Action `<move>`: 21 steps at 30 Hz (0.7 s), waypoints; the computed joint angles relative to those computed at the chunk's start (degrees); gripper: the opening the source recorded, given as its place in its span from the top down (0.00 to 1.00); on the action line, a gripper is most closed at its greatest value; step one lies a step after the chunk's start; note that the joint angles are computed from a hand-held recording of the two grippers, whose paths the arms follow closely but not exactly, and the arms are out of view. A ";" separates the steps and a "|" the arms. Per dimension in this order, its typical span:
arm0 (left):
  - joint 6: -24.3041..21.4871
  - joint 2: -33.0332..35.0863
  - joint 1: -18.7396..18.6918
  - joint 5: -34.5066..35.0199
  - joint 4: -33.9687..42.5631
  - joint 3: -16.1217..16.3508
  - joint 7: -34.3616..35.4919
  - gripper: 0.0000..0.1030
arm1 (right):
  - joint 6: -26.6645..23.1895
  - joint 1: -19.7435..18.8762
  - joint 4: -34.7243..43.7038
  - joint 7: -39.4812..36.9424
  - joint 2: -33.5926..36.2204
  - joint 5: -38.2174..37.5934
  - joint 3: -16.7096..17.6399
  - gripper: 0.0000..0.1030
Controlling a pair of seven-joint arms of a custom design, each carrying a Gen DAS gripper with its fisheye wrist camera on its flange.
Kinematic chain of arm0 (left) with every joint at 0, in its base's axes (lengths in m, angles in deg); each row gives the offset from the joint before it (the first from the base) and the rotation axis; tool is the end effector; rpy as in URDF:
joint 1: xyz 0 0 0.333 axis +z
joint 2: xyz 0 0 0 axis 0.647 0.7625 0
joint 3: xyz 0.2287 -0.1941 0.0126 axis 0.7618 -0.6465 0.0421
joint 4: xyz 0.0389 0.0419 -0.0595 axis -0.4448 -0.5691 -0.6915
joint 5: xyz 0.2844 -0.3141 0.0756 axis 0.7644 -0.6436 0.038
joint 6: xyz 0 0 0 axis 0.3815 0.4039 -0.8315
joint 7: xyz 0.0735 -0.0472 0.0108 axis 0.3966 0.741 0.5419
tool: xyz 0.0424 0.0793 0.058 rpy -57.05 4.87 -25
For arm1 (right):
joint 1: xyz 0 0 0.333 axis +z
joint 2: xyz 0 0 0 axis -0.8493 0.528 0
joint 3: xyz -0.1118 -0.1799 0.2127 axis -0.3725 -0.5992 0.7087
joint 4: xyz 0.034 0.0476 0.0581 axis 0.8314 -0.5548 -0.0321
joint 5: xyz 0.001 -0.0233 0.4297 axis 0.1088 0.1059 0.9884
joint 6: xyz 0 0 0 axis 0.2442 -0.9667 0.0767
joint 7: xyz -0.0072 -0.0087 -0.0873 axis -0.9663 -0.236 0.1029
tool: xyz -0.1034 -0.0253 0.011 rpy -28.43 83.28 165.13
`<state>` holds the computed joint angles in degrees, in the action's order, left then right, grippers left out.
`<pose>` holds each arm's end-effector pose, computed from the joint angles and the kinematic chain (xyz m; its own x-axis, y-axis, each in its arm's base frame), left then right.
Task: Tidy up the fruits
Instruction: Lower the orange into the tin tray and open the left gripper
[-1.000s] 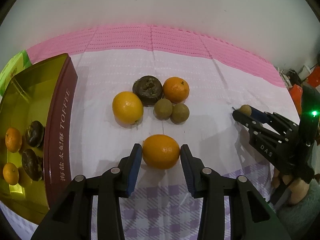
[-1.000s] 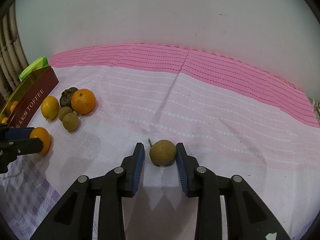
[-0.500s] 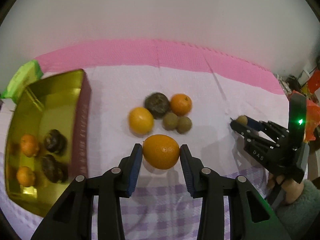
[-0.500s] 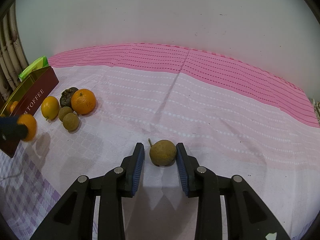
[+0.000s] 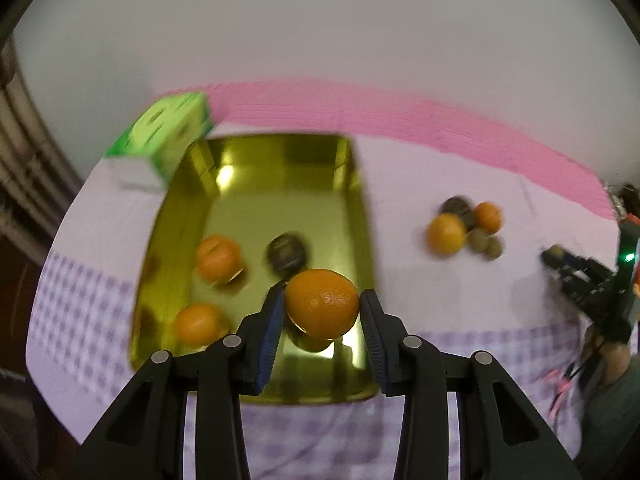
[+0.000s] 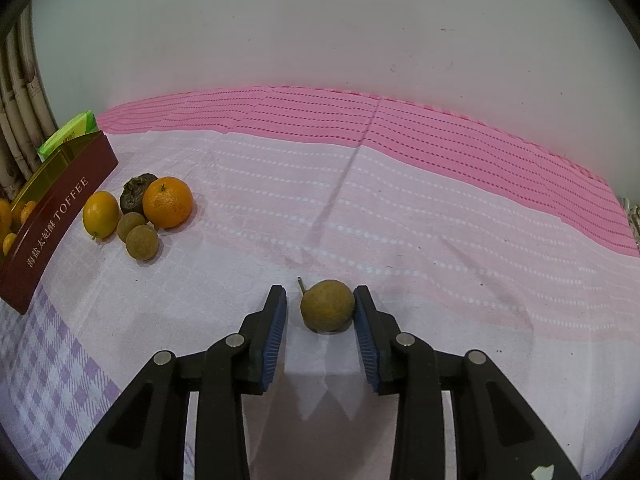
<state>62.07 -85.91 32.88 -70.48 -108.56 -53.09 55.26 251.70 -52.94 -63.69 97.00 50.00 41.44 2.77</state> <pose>0.6202 -0.1864 0.5173 -0.0486 -0.9977 0.0472 -0.8354 0.0147 -0.5495 0.6440 0.0614 0.4465 0.1117 -0.9935 0.0232 -0.7470 -0.0993 -0.6574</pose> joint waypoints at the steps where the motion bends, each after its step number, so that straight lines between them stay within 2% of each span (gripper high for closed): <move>1: -0.74 -0.26 0.32 0.32 -0.62 0.35 -0.53 0.62 | 0.04 0.01 0.03 0.02 0.07 -0.05 0.01 0.68; 7: -3.86 1.03 1.41 -2.46 -0.70 0.89 -0.42 0.62 | -0.01 0.08 0.19 0.38 0.19 -0.68 -0.05 0.68; 21: -4.29 3.74 1.57 -0.17 1.43 1.90 -0.40 0.62 | -0.16 0.07 0.50 0.42 0.42 -1.01 0.01 0.67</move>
